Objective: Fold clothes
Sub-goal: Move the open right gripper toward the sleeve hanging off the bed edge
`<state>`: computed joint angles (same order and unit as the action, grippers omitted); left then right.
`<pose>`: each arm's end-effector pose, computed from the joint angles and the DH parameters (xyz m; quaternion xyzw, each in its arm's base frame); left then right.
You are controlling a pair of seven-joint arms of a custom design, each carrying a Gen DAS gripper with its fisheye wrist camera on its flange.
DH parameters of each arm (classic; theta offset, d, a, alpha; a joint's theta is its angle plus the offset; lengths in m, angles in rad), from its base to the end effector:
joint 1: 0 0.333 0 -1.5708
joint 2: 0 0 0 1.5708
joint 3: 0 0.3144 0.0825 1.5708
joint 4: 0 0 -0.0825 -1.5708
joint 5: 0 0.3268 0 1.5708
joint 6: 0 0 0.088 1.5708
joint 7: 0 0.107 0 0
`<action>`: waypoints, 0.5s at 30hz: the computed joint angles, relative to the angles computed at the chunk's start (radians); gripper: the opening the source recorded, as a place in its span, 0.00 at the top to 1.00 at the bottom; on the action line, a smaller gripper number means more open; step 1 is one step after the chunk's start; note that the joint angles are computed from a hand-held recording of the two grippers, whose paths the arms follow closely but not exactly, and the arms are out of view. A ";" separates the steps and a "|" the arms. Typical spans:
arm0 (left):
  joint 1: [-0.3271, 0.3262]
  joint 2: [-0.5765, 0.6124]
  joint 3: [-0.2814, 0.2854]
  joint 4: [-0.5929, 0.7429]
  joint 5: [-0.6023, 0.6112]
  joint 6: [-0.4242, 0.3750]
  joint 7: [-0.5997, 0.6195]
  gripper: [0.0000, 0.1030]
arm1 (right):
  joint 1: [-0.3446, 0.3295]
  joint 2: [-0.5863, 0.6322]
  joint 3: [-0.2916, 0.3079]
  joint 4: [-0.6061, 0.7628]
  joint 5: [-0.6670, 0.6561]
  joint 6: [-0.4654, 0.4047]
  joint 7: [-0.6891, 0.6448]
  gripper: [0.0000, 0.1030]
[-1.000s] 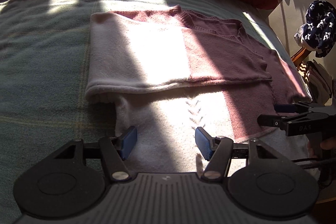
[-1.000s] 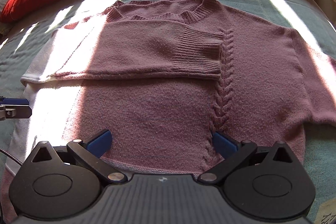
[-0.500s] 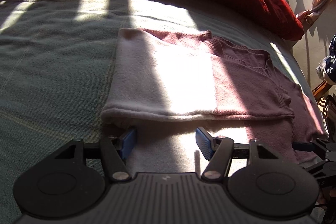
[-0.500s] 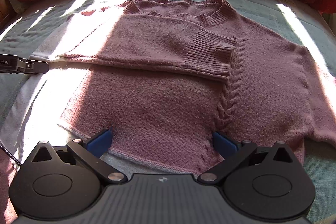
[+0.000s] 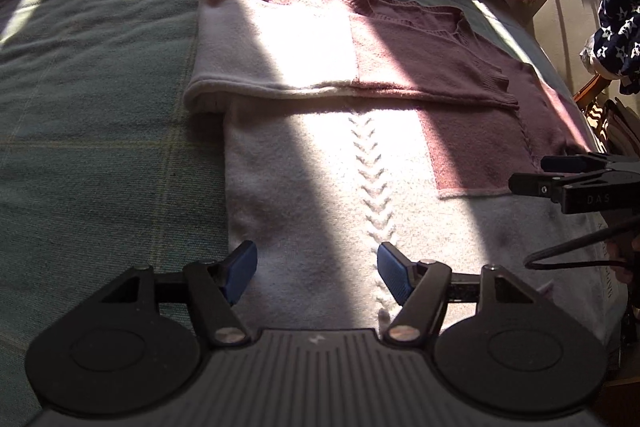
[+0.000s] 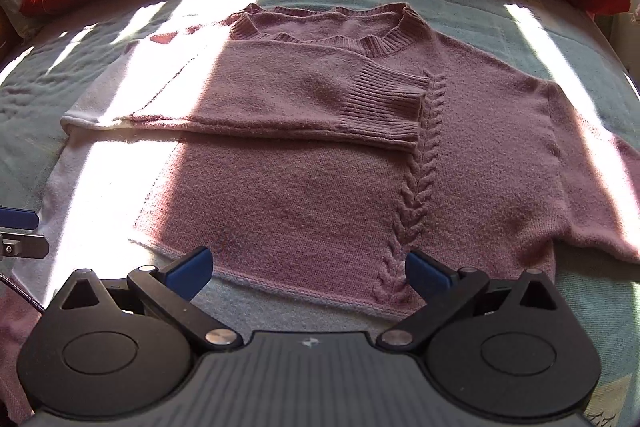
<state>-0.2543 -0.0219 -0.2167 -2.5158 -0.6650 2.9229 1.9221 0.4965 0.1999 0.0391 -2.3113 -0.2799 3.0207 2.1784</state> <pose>0.4207 -0.1710 0.3695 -0.6131 0.7518 -0.2403 0.0330 0.4449 0.2873 0.3574 -0.7469 0.6142 -0.0995 0.2343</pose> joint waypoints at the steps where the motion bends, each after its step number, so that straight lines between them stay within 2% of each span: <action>1: 0.001 0.003 0.002 0.009 0.002 -0.011 0.015 0.32 | -0.017 -0.016 0.023 -0.020 0.037 0.010 -0.009 0.00; 4: 0.009 0.033 0.002 0.038 -0.018 -0.040 0.065 0.26 | -0.042 -0.044 0.075 -0.054 0.142 -0.026 -0.033 0.00; 6: 0.019 0.058 -0.002 0.052 -0.007 -0.054 0.066 0.24 | -0.029 -0.051 0.074 -0.066 0.157 -0.063 -0.007 0.00; 10: 0.044 0.073 -0.032 0.067 -0.176 -0.077 0.234 0.04 | 0.037 -0.055 0.003 -0.092 -0.017 -0.057 0.170 0.00; 15: 0.045 0.074 -0.039 0.060 -0.229 -0.071 0.297 0.01 | 0.047 -0.054 -0.022 -0.104 -0.153 -0.047 0.325 0.00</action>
<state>-0.2097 0.0524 -0.2554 -2.4557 -0.8943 2.8517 2.2195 0.5440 0.1454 0.0176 -2.4157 -0.4328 2.9732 2.5029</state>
